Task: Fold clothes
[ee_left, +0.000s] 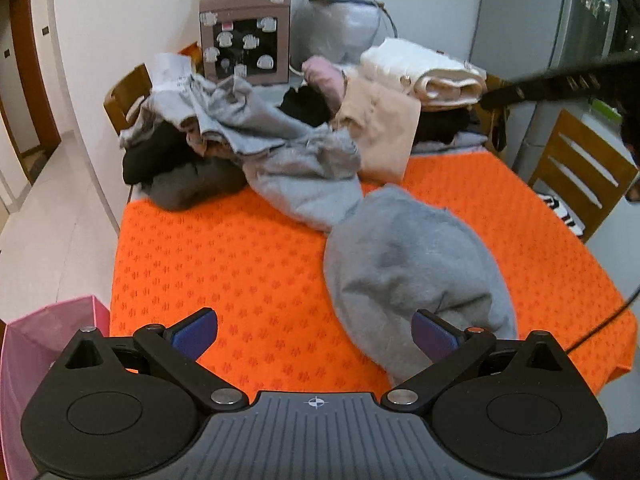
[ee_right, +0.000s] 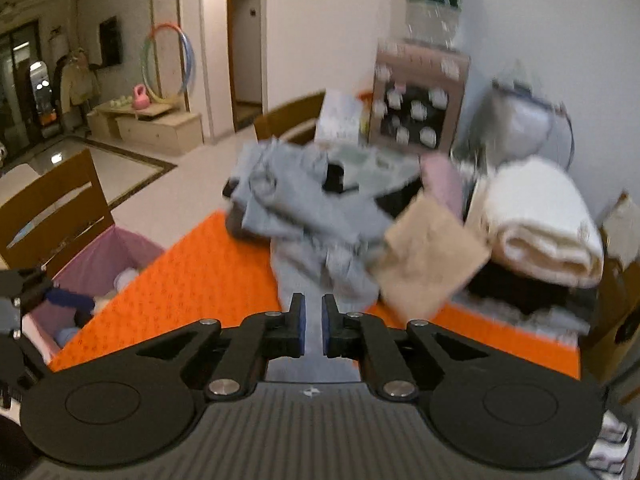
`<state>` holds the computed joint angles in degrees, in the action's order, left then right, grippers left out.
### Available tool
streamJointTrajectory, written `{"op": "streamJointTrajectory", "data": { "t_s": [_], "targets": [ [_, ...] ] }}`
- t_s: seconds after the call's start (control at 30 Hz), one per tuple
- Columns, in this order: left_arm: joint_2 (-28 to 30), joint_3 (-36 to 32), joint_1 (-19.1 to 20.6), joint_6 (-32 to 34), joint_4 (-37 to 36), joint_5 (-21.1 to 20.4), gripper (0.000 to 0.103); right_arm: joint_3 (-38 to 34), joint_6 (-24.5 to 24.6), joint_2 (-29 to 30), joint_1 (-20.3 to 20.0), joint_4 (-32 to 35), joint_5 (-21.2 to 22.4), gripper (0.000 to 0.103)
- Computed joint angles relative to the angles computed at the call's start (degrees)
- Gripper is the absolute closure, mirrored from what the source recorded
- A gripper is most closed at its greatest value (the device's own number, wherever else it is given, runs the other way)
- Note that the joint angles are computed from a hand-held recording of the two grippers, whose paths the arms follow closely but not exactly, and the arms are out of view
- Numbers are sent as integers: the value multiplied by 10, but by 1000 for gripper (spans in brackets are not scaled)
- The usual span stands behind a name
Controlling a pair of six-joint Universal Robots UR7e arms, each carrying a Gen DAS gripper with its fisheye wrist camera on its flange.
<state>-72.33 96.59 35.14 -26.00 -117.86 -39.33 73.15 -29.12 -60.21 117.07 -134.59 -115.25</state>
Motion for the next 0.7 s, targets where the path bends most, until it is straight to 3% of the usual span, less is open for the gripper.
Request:
{"op": "streamJointTrajectory", "data": {
  "t_s": [0.2, 0.5, 0.63, 0.7],
  "targets": [
    [4, 13, 13, 26, -29, -25, 1, 96, 44, -57, -17, -6, -20, 83],
    [24, 39, 36, 94, -99, -100, 1, 241, 62, -117, -39, -38, -50, 72],
    [34, 51, 36, 151, -112, -117, 5, 288, 69, -130, -40, -49, -67, 68],
    [40, 57, 36, 176, -115, -123, 8, 309, 73, -131, -40, -58, -75, 60]
  ]
}}
